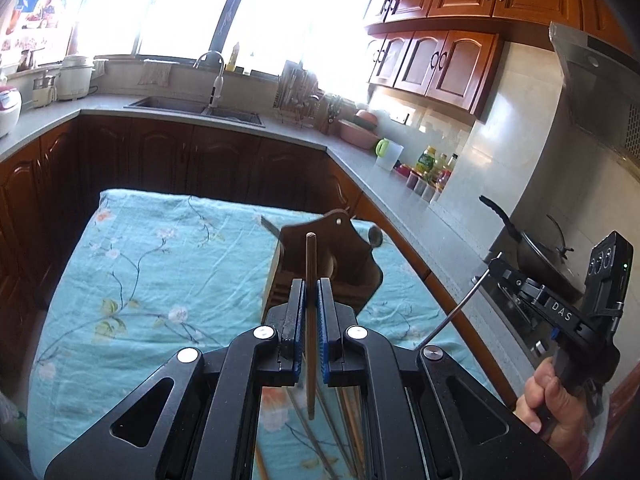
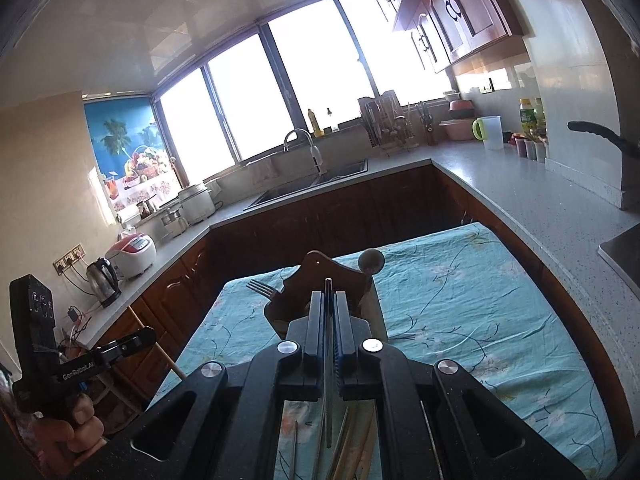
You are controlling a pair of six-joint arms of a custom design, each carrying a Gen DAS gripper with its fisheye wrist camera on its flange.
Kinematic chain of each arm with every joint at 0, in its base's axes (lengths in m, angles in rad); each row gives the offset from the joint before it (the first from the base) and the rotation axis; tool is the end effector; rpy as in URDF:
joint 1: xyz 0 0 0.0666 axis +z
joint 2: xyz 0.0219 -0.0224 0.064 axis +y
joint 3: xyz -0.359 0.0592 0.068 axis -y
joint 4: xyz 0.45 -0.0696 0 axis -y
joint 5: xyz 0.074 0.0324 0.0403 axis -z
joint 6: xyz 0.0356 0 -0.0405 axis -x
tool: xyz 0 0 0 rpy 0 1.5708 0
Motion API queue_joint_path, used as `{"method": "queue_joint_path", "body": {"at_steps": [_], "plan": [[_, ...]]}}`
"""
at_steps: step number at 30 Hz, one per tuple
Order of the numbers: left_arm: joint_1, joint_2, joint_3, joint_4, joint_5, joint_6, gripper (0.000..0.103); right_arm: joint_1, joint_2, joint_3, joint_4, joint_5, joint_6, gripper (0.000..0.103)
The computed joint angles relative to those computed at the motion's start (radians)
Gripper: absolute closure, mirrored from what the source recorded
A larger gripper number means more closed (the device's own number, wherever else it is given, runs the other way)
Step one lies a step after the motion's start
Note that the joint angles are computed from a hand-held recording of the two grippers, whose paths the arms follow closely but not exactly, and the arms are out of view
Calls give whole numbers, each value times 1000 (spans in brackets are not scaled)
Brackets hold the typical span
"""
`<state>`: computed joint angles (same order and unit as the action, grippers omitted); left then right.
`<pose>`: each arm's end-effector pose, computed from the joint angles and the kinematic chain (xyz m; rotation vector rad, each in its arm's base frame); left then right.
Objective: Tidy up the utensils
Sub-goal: 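Lower the chopstick into the holder with the left tool while the right tool inserts its chopstick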
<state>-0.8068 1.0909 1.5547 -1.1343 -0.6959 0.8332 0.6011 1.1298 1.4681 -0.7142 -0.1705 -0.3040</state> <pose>0.2917 -0.2720 0.6186 -0.3852 2.0390 -0.2164 0.3729 0.2626 0.5934 -0.4143 1.9762 0.7546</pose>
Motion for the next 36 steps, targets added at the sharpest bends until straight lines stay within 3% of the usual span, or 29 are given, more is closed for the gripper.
{"method": "queue_joint_path", "body": {"at_steps": [10,16,23,32,36], "plan": [[112,82,138,122,-5,-177,98,-18,144,190,67,45,2,99],[194,140,188,189,9,-226,98,-29,244,296,101,75,-24,99],[250,146,104,242,49,-172,98,-19,290,276,132,96,-32,99],[253,159,24,227,98,-125,98,-12,312,215,121,87,-49,99],[248,157,15,231,84,-133,98,-13,310,204,119,91,-49,99]]}}
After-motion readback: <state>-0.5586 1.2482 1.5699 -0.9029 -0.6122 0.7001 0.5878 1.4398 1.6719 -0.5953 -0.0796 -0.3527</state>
